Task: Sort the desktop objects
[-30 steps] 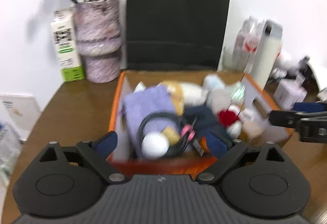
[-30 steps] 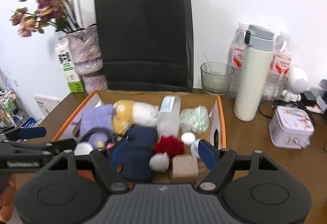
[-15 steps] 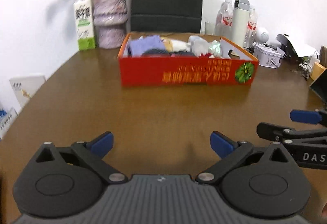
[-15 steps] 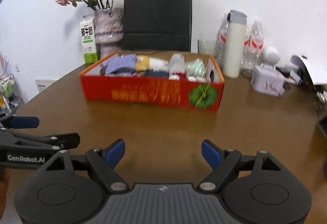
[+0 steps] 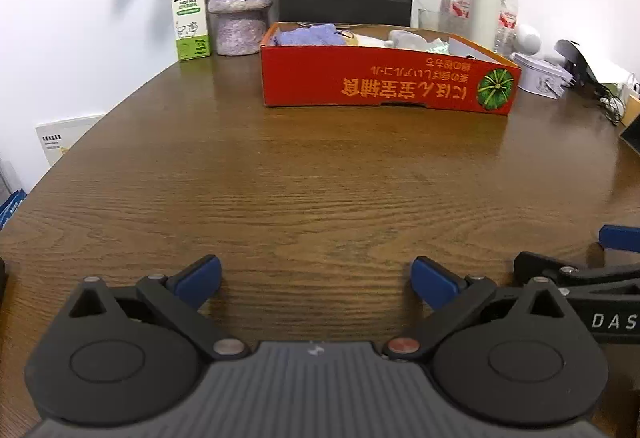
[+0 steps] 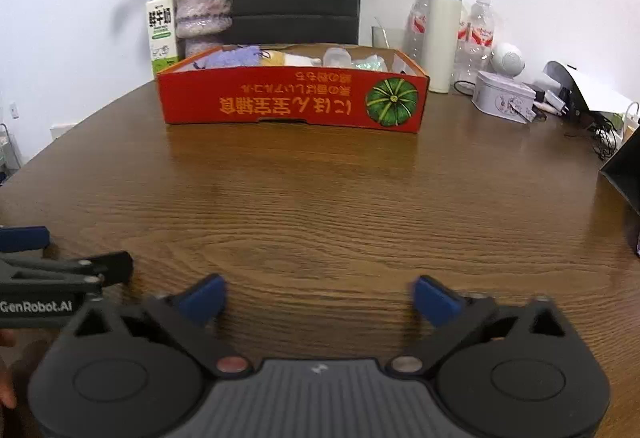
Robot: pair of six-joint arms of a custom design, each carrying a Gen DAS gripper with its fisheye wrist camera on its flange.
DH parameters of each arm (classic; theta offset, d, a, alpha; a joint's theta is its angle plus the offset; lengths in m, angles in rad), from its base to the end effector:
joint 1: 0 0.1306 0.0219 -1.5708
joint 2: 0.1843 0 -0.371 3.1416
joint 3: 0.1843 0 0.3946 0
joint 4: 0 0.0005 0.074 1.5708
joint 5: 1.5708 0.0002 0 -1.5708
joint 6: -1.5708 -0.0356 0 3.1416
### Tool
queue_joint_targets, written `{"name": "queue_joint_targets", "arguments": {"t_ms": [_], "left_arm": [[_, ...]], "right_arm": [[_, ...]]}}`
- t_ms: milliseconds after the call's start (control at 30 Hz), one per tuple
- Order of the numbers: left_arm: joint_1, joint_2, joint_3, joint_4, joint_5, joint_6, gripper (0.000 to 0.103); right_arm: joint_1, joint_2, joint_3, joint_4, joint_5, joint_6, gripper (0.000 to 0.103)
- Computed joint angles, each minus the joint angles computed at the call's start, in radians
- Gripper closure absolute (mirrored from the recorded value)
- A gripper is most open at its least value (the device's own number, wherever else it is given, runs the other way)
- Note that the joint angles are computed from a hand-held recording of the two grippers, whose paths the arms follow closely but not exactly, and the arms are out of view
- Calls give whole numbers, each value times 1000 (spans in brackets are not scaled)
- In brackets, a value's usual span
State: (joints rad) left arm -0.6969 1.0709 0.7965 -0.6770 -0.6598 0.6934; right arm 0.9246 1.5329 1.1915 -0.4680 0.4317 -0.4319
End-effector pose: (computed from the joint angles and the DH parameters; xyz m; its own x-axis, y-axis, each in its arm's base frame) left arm 0.2788 -0.2055 0.2931 -0.6299 -0.1313 -0.7655 -0.2189 0.9757 0.0128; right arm 0.3261 0.4067 0.2884 -0.6266 -0.1994 -0.7534 -0.3182 0.9479 0.0137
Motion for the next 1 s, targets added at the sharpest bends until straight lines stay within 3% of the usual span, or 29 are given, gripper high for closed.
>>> {"name": "queue_joint_targets", "arguments": {"t_ms": [167, 1000], "left_arm": [[5, 18, 13, -3, -6, 13, 0], [14, 13, 8, 13, 4, -8, 0]], "right_arm": [[9, 13, 12, -13, 45, -47, 0], [-12, 22, 25, -3, 13, -13, 0]]}}
